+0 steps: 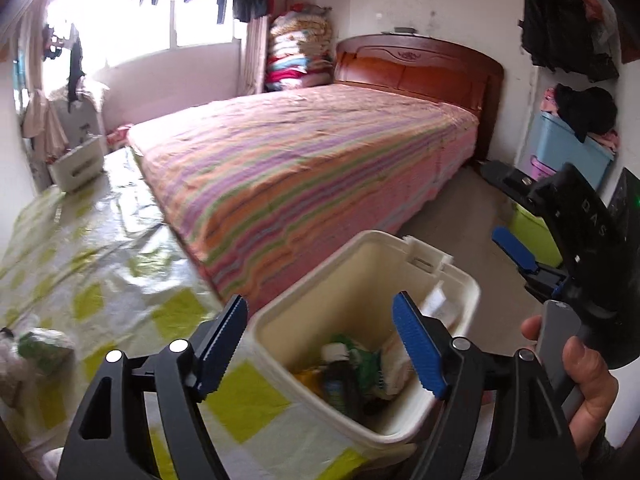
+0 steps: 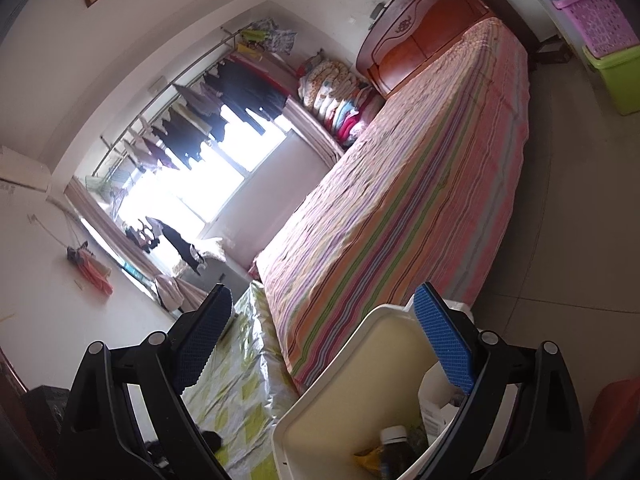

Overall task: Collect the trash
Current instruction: 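Move both tools back over the table toward the plush doll and green bag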

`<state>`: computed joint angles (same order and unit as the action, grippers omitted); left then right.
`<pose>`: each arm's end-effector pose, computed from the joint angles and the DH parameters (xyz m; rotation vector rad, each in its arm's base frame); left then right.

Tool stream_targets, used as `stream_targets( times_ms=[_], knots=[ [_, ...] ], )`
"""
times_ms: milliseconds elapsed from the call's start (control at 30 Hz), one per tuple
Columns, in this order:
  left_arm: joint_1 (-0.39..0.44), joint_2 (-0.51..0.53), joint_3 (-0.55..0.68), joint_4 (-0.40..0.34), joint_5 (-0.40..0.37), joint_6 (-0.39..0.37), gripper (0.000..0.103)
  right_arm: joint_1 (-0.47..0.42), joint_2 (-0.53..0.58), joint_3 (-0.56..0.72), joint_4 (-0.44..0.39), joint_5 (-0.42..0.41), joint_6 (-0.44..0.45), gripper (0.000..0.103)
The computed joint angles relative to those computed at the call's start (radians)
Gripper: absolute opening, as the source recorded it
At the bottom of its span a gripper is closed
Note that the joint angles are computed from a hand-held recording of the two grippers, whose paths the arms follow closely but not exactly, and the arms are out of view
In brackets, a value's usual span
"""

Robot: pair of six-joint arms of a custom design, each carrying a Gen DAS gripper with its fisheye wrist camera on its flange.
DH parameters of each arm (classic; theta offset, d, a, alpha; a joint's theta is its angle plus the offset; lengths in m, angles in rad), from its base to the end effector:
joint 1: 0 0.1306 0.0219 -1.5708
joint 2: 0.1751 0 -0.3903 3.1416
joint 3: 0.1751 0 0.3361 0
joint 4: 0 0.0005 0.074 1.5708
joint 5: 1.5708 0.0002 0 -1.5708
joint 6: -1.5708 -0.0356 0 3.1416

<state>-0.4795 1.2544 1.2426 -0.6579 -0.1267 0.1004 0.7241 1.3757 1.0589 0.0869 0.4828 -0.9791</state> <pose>0.3466 -0.1757 0.4450 0.3544 2.2116 -0.1735 0.3380 0.2762 0.3919 0.5806 1.7502 0.7862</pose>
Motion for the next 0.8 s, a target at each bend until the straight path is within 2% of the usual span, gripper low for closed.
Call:
stream_targets(
  times_ms=[233,400,500,633,800],
  knots=[
    [0.105,-0.049,-0.021,-0.011,-0.04,-0.025,0.074,0.028,0.051,0.083,-0.055,-0.049,0.064,0.091],
    [0.229,-0.097,-0.047,-0.012,-0.024,-0.042,0.074,0.078,0.113,0.184,-0.085,-0.087,0.177,0.093],
    [0.333,-0.138,-0.06,-0.011,0.008,-0.04,0.074,0.105,0.169,0.274,-0.101,-0.157,0.268,0.093],
    [0.465,-0.182,-0.073,-0.022,0.049,-0.043,0.074,0.146,0.259,0.424,-0.172,-0.269,0.394,0.093],
    [0.669,-0.224,-0.091,-0.04,0.081,-0.07,0.074,0.183,0.394,0.649,-0.3,-0.414,0.516,0.095]
  ],
)
